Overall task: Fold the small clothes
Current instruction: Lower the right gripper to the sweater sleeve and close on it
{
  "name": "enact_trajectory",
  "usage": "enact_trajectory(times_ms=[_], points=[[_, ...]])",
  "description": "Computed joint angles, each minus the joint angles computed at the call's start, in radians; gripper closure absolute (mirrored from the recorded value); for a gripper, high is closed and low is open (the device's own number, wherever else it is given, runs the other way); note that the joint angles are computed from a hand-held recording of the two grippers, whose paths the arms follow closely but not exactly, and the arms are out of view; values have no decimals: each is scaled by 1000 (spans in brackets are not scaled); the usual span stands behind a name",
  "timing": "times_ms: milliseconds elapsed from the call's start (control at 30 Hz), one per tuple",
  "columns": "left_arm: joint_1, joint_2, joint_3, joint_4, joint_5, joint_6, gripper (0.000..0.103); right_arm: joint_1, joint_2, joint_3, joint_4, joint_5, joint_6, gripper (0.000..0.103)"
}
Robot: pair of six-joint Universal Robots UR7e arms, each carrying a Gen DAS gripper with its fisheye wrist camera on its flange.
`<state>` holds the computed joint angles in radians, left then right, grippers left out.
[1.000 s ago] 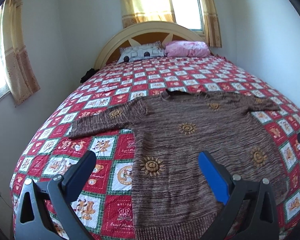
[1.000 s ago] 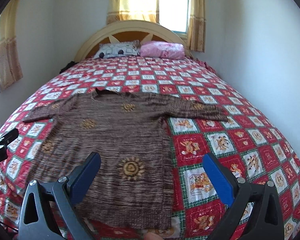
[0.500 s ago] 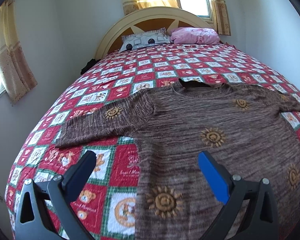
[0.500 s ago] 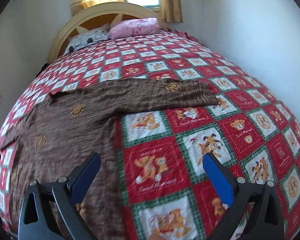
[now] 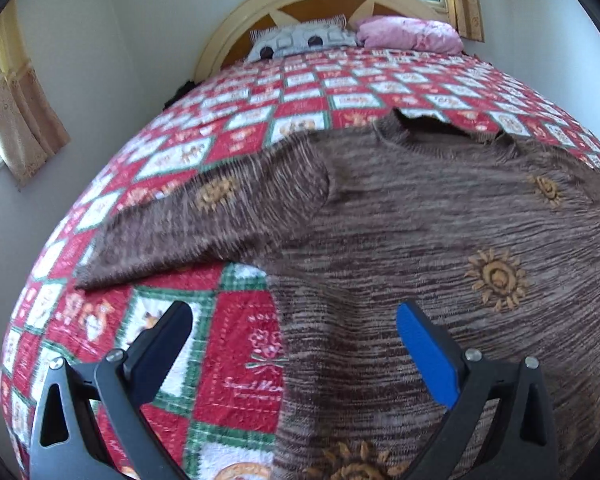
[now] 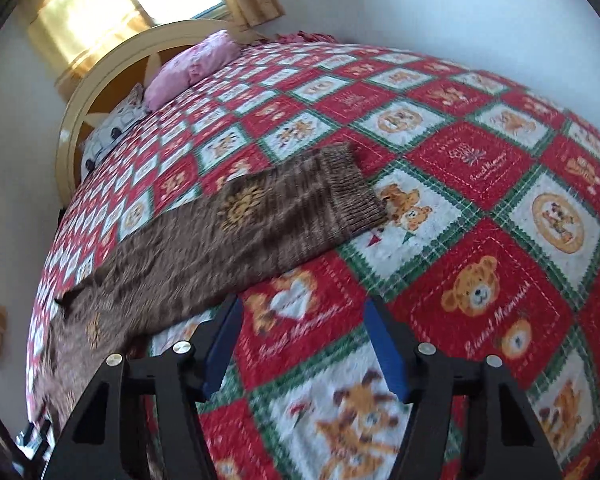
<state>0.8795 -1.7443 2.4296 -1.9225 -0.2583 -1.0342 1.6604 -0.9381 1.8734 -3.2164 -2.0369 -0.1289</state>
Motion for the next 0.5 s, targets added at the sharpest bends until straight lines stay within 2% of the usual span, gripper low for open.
enact_trajectory(times_ms=[200, 267, 367, 433, 500], points=[[46, 50, 8, -170, -22, 116, 0, -14, 64, -105, 12, -37, 17, 40], [58, 56, 6, -199, -36, 136, 0, -18, 82, -135, 27, -43, 19, 44], [67, 62, 7, -239, -53, 161, 0, -18, 121, -192, 35, -82, 9, 58], [73, 62, 10, -270, -64, 177, 0, -18, 141, -221, 32, -102, 0, 75], [80, 65, 18, -335, -77, 219, 0, -15, 155, -239, 23, -121, -17, 87]])
